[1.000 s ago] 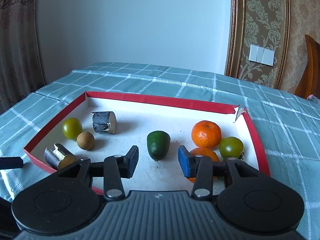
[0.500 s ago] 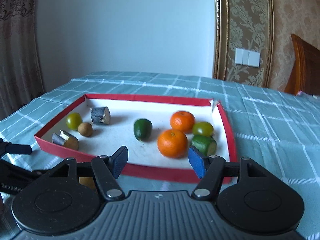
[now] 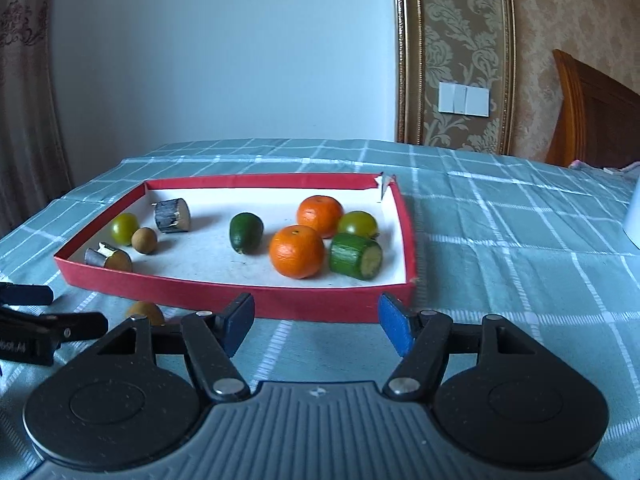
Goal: Organize fruits
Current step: 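Close the left gripper on the second brown longan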
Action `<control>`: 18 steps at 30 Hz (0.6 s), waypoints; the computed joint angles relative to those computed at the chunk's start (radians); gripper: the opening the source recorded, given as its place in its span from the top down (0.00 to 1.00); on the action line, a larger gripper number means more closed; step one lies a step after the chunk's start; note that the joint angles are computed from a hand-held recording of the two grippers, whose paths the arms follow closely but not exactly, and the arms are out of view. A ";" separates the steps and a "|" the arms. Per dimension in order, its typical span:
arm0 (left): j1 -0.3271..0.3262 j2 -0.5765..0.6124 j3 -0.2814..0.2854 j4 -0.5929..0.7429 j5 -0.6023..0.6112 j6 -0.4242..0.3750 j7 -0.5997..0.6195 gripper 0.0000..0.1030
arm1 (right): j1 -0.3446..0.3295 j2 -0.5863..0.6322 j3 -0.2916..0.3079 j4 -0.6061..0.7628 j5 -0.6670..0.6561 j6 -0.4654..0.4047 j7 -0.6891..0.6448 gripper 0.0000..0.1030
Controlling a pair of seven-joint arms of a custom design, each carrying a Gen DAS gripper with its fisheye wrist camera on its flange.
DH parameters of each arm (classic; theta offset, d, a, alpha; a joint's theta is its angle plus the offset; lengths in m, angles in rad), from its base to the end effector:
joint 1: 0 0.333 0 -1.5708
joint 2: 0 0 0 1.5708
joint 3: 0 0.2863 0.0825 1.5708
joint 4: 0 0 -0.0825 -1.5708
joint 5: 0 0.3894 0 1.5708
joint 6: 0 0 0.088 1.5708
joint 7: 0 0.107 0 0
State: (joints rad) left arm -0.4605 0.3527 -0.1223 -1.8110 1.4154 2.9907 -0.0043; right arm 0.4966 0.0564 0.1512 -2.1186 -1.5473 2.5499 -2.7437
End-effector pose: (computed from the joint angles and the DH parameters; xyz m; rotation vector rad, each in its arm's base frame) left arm 0.5082 -0.4112 0.3711 -1.4354 1.9770 -1.1004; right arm 0.4544 0.3599 0.3833 -1.4952 1.6426 -0.9153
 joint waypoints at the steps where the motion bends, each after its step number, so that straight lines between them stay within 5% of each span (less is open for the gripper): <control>1: -0.005 0.001 -0.001 0.005 0.012 0.004 0.001 0.00 | 0.001 -0.002 0.001 -0.002 0.004 -0.008 0.001 0.34; 8: -0.029 0.040 -0.015 0.062 0.033 0.009 0.040 0.02 | 0.007 0.000 0.003 -0.004 0.035 -0.048 -0.017 0.31; 18: -0.074 0.099 0.002 0.126 -0.075 -0.017 0.196 0.25 | 0.006 -0.004 0.003 -0.011 0.053 -0.083 0.009 0.31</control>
